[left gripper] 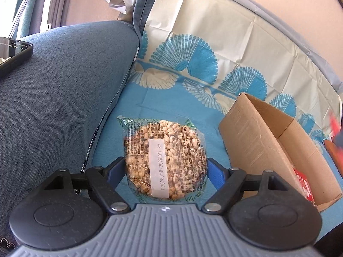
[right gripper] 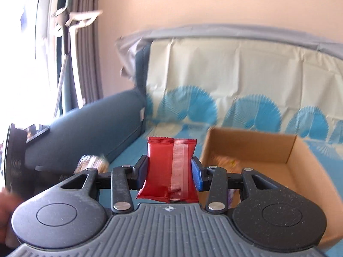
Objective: Organize snacks
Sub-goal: 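Lift both snacks and carry them over the cardboard box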
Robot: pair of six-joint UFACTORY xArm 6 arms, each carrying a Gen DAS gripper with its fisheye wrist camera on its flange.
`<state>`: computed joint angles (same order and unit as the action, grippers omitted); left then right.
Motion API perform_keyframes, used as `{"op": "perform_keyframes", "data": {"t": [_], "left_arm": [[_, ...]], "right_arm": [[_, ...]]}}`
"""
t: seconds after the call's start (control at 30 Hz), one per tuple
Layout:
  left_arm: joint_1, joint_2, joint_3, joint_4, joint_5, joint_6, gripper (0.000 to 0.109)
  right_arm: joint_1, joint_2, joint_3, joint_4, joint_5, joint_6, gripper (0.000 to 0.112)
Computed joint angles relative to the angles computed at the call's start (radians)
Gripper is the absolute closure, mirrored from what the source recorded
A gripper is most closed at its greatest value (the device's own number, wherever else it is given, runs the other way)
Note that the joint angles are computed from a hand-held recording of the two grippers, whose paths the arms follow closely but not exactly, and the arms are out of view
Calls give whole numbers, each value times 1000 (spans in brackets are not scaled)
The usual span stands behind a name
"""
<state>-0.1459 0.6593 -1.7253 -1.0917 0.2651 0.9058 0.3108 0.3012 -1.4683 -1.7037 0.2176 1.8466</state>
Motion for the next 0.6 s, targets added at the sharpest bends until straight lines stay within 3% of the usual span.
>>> {"op": "perform_keyframes", "data": {"t": [0.23, 0.4, 0.5, 0.6], "left_arm": [[-6, -1, 7, 11, -17, 9, 24], [-14, 1, 11, 94, -35, -42, 24], [-19, 13, 1, 176, -41, -98, 24], [-25, 23, -2, 234, -55, -130, 24]], "right_arm": [[-99, -46, -6, -177, 16, 106, 68], [-132, -41, 55, -203, 53, 242, 68], [-145, -27, 68, -123, 32, 238, 68], [-144, -31, 67, -186, 38, 300, 68]]}}
